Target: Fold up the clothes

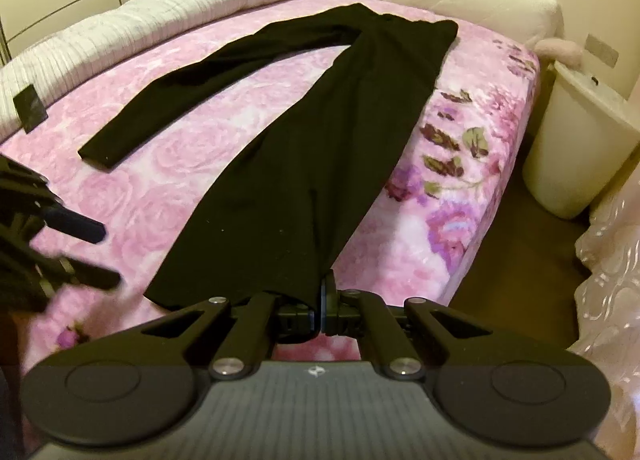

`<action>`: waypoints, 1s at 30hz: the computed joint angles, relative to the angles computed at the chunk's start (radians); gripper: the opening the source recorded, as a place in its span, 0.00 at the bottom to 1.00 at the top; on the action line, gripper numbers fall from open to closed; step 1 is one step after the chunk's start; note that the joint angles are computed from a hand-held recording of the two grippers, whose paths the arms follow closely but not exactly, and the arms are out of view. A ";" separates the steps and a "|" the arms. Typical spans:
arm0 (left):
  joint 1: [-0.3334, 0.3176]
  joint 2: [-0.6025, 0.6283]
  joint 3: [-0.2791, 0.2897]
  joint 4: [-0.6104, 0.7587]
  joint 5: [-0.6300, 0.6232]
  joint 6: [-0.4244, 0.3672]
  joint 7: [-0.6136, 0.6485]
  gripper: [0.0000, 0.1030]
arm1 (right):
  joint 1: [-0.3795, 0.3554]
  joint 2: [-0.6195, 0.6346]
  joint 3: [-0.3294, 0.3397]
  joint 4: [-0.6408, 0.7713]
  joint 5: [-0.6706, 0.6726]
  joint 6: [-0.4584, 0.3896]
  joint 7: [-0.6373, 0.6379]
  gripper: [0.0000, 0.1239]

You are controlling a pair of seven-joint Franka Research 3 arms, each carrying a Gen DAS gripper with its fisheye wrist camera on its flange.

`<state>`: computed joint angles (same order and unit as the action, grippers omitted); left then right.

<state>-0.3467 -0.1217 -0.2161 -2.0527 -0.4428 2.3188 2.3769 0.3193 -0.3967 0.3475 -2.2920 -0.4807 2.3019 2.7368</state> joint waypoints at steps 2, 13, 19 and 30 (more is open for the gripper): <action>-0.016 -0.004 -0.011 -0.021 -0.018 0.035 0.023 0.51 | -0.001 -0.005 -0.004 0.002 -0.001 0.001 -0.005 0.01; -0.059 0.040 -0.030 -0.046 -0.135 0.168 0.062 0.56 | -0.016 -0.028 -0.003 -0.002 0.022 0.022 -0.031 0.01; -0.026 0.046 -0.016 -0.010 -0.130 0.099 0.077 0.55 | -0.019 -0.045 -0.005 -0.025 0.044 0.014 -0.030 0.01; -0.002 0.056 -0.027 0.004 -0.130 0.133 -0.020 0.55 | -0.035 -0.061 0.002 -0.046 0.072 0.024 -0.025 0.02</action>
